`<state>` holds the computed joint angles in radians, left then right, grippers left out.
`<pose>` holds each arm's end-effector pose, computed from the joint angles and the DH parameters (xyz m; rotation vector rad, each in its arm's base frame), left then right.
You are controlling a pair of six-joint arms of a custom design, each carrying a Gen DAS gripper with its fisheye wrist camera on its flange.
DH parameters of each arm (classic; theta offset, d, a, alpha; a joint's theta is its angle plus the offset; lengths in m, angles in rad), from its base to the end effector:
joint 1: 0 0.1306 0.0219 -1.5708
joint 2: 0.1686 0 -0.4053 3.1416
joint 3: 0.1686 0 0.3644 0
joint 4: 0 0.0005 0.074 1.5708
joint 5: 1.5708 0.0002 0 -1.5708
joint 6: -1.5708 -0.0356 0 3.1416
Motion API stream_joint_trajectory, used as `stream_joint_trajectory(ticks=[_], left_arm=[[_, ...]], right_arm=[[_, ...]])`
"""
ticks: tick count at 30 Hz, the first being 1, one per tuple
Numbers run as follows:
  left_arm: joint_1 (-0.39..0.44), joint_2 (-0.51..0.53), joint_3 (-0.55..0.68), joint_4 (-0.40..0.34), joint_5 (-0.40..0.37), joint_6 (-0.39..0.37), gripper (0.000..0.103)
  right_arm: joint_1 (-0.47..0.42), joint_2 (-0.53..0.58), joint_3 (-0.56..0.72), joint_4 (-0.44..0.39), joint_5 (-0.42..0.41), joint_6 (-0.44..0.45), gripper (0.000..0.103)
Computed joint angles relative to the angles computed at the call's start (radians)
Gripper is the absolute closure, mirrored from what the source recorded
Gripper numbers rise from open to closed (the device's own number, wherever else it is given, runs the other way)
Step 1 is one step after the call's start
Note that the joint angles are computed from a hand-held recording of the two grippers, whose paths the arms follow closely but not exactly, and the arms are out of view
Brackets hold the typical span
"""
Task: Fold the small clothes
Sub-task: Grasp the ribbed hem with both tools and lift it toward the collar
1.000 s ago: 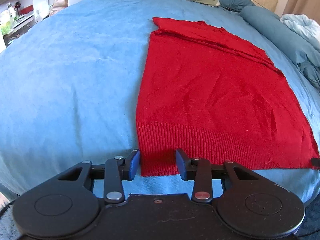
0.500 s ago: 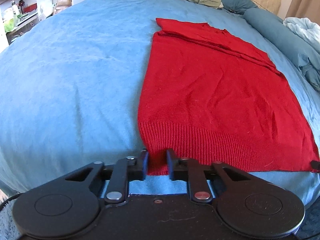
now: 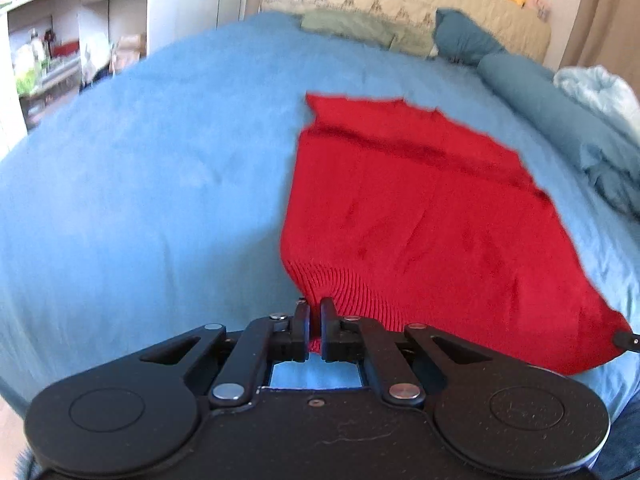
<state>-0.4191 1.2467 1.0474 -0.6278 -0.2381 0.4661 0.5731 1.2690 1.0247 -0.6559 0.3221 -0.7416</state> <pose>0.3592 -0.1514 0.3788 -0.1662 2.3663 -0.1397 0.3328 0.2008 0.3596 0.3394 2.3947 0.2036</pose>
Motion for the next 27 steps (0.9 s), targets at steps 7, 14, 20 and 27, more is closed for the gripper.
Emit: stream_joint_trajectory(ticks=[7,14,20,27], left_arm=[[0.047,0.053,0.153,0.085,0.033,-0.097,0.099],[0.128,0.359,0.554,0.111,0.061,-0.118,0.099],[0.161,0.711,1.011,-0.026,0.004,-0.181,0.099],[0.189,1.111,1.533,-0.268,-0.008,-0.118,0.099]], right_arm=[[-0.125,0.016,0.127,0.089,-0.133,0.041,0.080],[-0.280,0.250,0.474,0.126,-0.254,0.140,0.080],[-0.360,0.599,0.933,0.012,-0.299,0.199,0.080],[-0.398,1.035,1.489,-0.196,-0.324,0.260,0.080]])
